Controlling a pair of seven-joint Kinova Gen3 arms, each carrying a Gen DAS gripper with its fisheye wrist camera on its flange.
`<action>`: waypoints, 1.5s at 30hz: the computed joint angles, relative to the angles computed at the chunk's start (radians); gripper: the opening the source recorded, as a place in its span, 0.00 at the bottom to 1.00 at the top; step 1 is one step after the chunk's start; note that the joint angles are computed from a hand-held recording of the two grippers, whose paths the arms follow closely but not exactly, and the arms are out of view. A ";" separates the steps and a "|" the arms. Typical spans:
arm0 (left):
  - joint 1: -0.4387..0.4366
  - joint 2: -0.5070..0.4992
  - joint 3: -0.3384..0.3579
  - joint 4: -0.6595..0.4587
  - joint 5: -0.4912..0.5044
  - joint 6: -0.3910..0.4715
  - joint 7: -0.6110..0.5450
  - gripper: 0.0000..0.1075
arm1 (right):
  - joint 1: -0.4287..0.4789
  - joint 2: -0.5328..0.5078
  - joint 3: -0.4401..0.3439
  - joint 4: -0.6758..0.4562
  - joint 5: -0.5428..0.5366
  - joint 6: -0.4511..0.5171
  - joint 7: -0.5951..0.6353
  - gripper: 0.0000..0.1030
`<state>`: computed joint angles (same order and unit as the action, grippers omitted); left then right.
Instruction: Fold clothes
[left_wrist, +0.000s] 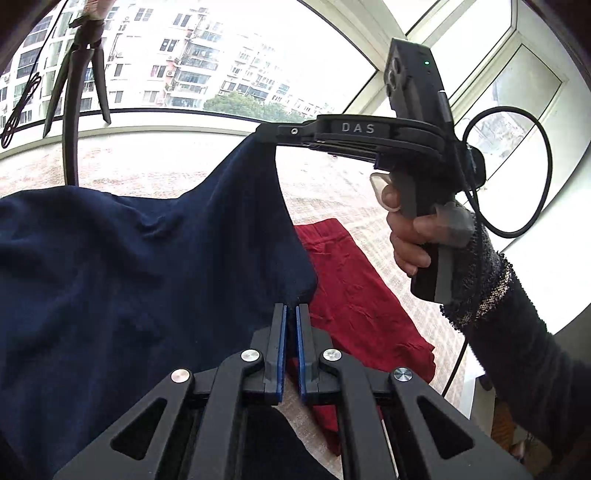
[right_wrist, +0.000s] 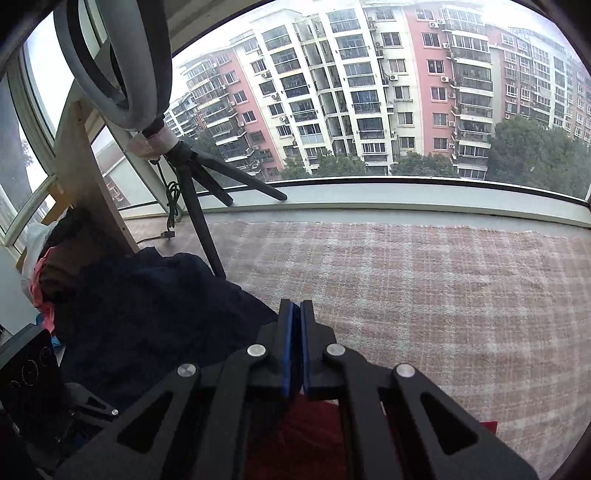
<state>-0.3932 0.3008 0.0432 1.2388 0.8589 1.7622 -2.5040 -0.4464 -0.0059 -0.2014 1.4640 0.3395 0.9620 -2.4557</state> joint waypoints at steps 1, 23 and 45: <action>-0.007 0.005 -0.007 0.002 0.000 -0.001 0.012 0.04 | -0.011 0.014 -0.019 -0.030 0.037 0.016 -0.022 0.04; -0.220 0.118 -0.019 -0.250 -0.040 0.060 0.147 0.41 | -0.437 0.212 0.007 -0.142 0.111 0.217 -0.159 0.31; -0.021 0.109 -0.044 -0.341 -0.513 0.044 -0.049 0.37 | -0.294 0.093 -0.057 0.070 -0.071 0.033 -0.096 0.16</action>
<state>-0.4145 0.4094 -0.0006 0.8980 0.3455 1.8057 -2.5529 -0.7407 0.0868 -0.2584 1.5341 0.2688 0.9955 -2.5515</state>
